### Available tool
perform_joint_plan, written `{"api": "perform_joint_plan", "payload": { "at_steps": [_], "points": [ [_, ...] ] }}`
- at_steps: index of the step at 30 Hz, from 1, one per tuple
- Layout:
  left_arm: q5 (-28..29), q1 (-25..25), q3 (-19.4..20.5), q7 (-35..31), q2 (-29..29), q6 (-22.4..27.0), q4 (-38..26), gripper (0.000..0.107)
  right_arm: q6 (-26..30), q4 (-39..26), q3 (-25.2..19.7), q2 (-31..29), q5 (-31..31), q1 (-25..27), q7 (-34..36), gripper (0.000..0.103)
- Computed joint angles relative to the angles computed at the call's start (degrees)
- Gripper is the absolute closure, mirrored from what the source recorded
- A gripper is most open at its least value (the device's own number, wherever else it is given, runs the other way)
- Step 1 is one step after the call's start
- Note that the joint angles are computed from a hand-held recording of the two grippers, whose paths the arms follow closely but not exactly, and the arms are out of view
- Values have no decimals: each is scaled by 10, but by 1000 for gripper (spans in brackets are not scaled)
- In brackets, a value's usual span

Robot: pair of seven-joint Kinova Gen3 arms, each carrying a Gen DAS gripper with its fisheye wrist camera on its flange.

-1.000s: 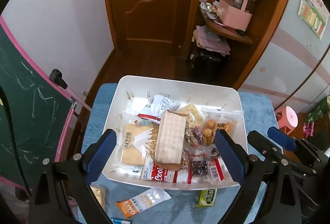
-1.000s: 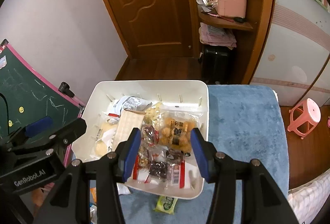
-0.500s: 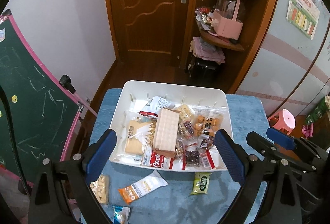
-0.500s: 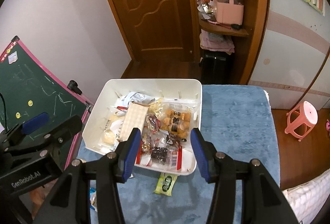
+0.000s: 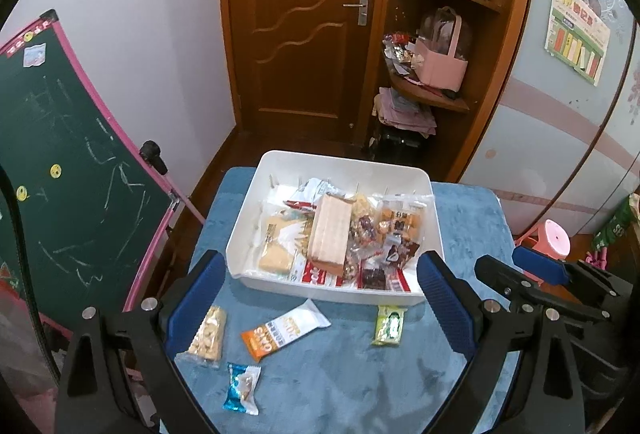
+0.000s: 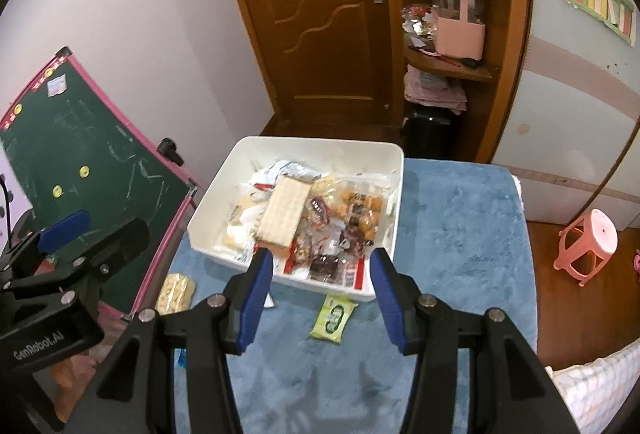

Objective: Organize snacks
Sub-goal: 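Withdraw both open tools from the bin toward the remaining snacks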

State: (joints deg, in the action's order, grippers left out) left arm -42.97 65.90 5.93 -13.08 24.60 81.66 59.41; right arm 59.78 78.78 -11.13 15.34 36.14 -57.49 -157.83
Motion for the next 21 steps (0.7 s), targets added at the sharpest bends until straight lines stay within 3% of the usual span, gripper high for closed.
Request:
{"api": "perform_joint_plan", "payload": {
  "at_steps": [3, 12, 21],
  "points": [
    [-3, 10, 2, 21, -11, 0, 27, 11, 2, 6, -4, -2, 3, -8, -4, 43],
    [17, -1, 38, 98, -55, -8, 142, 11, -5, 21, -10, 13, -13, -18, -4, 42],
    [104, -63, 88, 227, -118, -80, 327, 11, -20, 37, 0, 55, -74, -9, 11, 42]
  ]
}}
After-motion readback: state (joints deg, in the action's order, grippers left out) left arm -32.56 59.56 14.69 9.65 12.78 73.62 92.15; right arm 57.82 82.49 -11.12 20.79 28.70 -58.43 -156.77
